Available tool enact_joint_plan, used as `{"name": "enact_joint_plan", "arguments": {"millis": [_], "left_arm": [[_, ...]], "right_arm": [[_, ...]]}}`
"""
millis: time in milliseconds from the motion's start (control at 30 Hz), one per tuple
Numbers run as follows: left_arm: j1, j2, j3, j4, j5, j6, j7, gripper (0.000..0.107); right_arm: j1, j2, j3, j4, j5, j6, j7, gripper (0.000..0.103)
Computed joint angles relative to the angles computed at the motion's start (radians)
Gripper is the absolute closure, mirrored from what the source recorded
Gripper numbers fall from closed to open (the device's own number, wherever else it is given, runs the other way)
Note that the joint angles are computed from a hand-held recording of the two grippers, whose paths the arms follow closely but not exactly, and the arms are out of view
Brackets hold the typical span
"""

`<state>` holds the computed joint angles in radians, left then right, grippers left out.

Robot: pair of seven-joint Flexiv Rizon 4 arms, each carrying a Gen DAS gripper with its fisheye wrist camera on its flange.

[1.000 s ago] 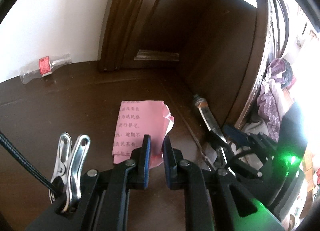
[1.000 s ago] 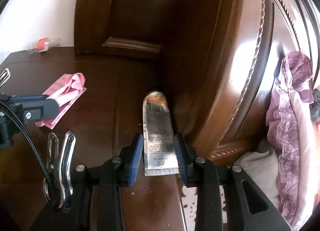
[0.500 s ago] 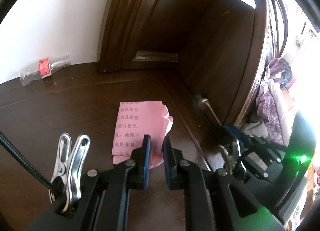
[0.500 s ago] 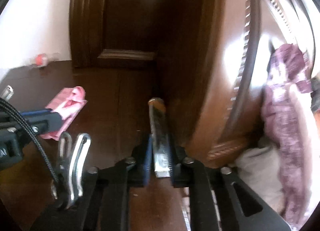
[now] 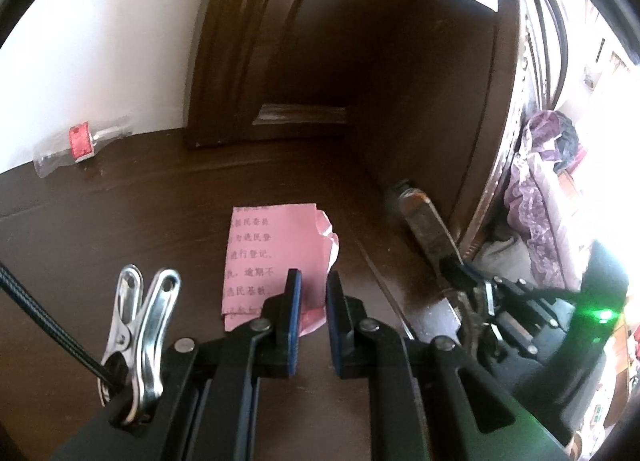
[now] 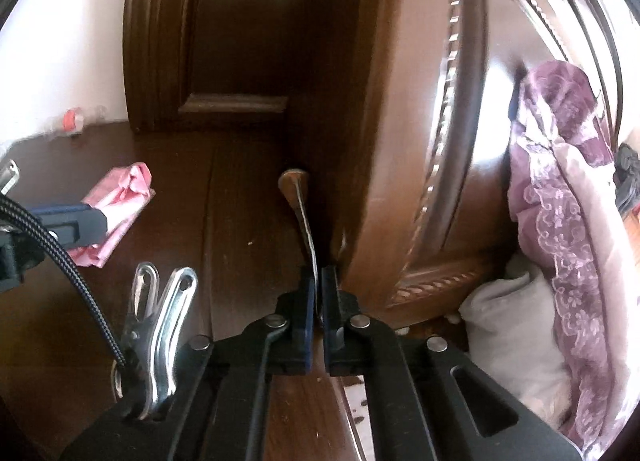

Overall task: Collect trash
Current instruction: 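Close the right gripper on the orange-handled scraper and lift it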

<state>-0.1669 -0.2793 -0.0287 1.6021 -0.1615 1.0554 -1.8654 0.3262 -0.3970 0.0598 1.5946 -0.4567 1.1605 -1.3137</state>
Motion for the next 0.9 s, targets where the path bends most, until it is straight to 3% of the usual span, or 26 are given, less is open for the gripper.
{"name": "enact_joint_plan", "arguments": {"millis": [100, 367, 500, 733, 900], "left_arm": [[0.000, 0.001, -0.003, 0.003, -0.001, 0.009, 0.011, 0.095], [-0.010, 0.014, -0.008, 0.017, 0.000, 0.015, 0.022, 0.095], [-0.010, 0.062, -0.010, 0.073, -0.028, 0.051, 0.015, 0.096], [-0.029, 0.180, -0.004, 0.171, 0.018, 0.107, -0.010, 0.096], [-0.031, 0.237, -0.010, 0.199, 0.065, 0.089, -0.026, 0.096]], "right_arm": [[-0.036, 0.025, 0.049, 0.006, 0.086, 0.004, -0.046, 0.101], [-0.050, 0.124, 0.081, 0.119, 0.164, 0.058, -0.085, 0.101], [-0.079, 0.180, 0.120, 0.163, 0.258, 0.058, -0.141, 0.101], [-0.102, 0.280, 0.157, 0.235, 0.445, 0.064, -0.254, 0.101], [-0.087, 0.362, 0.150, 0.300, 0.503, 0.067, -0.280, 0.101]]}}
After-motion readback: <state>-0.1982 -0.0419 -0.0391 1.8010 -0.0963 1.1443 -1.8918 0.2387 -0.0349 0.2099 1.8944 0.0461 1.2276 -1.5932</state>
